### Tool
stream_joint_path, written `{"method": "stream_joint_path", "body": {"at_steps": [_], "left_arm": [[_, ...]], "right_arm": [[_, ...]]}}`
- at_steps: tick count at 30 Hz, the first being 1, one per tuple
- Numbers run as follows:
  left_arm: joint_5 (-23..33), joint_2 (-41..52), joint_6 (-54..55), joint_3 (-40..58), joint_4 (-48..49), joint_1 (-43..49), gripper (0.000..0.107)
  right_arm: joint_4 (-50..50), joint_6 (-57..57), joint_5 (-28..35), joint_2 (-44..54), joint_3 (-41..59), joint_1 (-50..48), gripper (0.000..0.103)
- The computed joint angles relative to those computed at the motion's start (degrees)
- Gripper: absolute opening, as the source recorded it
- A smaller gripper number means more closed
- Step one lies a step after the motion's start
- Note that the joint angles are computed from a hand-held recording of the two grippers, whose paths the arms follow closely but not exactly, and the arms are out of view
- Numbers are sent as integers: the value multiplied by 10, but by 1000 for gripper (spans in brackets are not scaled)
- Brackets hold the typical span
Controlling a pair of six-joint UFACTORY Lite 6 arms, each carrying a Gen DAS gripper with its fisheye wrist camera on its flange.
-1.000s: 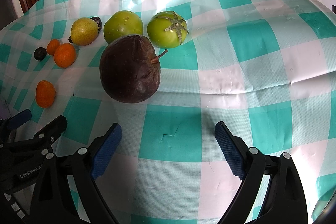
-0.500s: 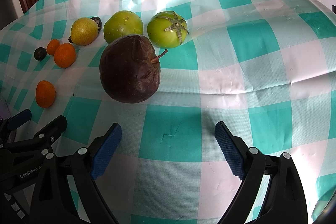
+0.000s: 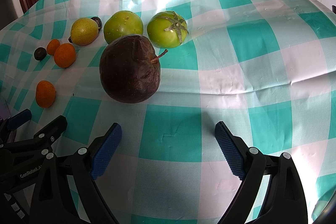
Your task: Organize fruits
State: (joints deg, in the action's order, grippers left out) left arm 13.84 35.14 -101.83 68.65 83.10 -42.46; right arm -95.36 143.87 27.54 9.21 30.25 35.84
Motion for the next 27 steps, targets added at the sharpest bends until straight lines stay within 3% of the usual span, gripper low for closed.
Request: {"method": "stream_joint_path", "body": {"at_steps": [27], "left_arm": [[2, -6, -5, -7, 3, -3, 102]], "right_arm": [[0, -1, -1, 0, 1, -1, 87]]}}
